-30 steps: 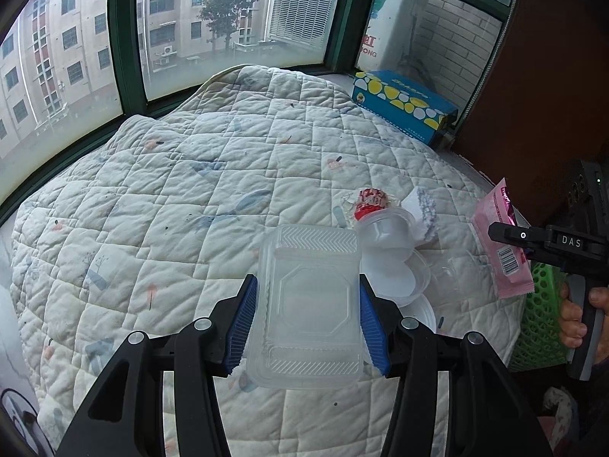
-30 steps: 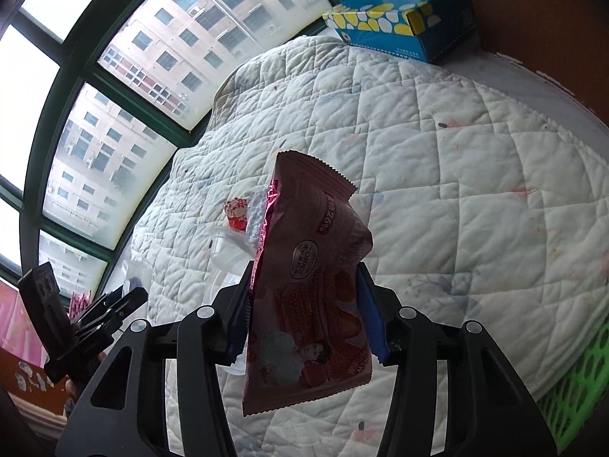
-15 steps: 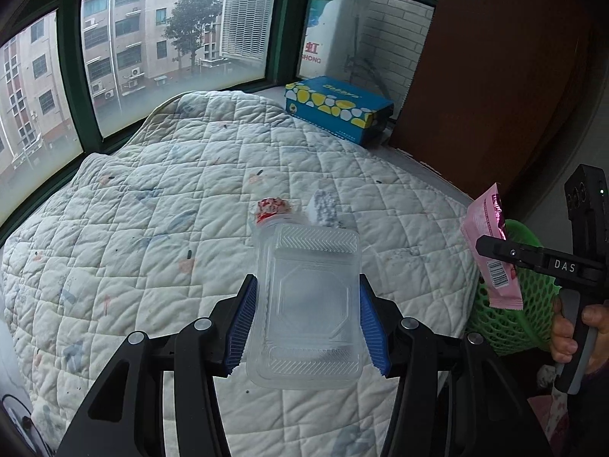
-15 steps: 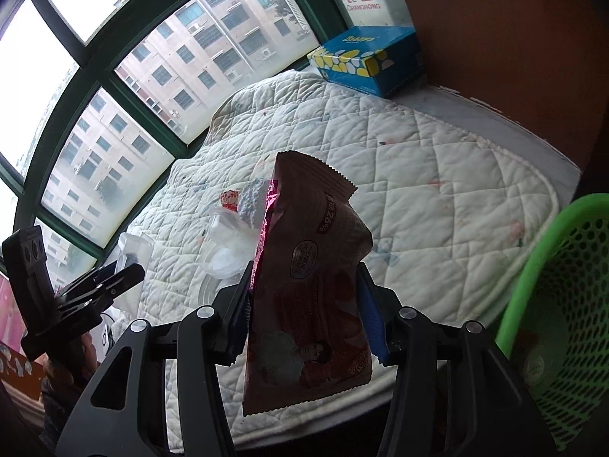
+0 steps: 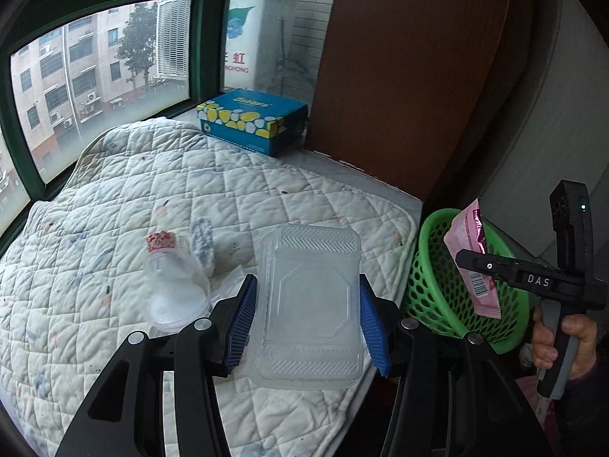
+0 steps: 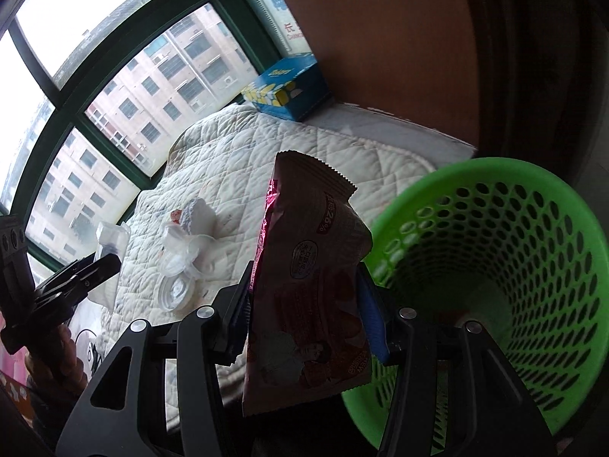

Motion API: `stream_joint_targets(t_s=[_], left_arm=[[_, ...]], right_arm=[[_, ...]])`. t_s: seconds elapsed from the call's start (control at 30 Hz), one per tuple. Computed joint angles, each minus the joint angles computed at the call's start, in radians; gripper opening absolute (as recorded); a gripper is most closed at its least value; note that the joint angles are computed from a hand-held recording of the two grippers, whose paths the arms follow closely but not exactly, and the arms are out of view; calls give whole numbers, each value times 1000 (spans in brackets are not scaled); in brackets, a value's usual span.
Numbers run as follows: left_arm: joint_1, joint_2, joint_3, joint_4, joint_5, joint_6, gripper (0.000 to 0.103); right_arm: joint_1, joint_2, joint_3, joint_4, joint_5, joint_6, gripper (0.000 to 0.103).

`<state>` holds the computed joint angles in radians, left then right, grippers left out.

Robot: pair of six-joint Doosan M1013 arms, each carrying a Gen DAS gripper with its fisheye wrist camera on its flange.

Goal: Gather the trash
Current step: 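Carry the box and wrapper over the green basket and open both tools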

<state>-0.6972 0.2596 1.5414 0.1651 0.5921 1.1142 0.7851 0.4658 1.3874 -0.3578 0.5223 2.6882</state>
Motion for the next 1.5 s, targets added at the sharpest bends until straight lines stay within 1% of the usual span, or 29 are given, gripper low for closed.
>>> stream_joint_targets(t_s=[0.23, 0.3, 0.53, 0.67, 0.77, 0.93, 1.13, 1.2, 1.37, 1.5], left_arm=[[-31, 39, -59, -58, 8, 83, 50], [-38, 48, -71, -71, 11, 100, 50], [-55, 74, -109, -109, 18, 160, 50], [-62, 90, -133, -131, 25, 189, 50], [-71, 102, -150, -148, 31, 211, 50], [-88, 127, -184, -175, 51, 251, 50], [-110, 163, -225, -212, 77, 289, 50], [-118, 177, -239, -221, 90, 299, 50], [-134, 205, -266, -251, 113, 326, 50], [-141, 226, -290, -287, 135, 352, 51]], right_arm=[[-14, -52, 91, -79, 7, 127, 52], [-16, -61, 105, -98, 14, 156, 55], [-24, -96, 162, -158, 15, 245, 60], [-28, -114, 189, -192, 11, 293, 67], [-28, -127, 205, -216, 11, 323, 70], [-27, -155, 236, -276, 18, 386, 70], [-15, -193, 270, -380, 57, 471, 70], [-11, -204, 282, -415, 66, 503, 72], [-10, -224, 311, -475, 56, 581, 72], [-9, -228, 317, -483, 48, 597, 72]])
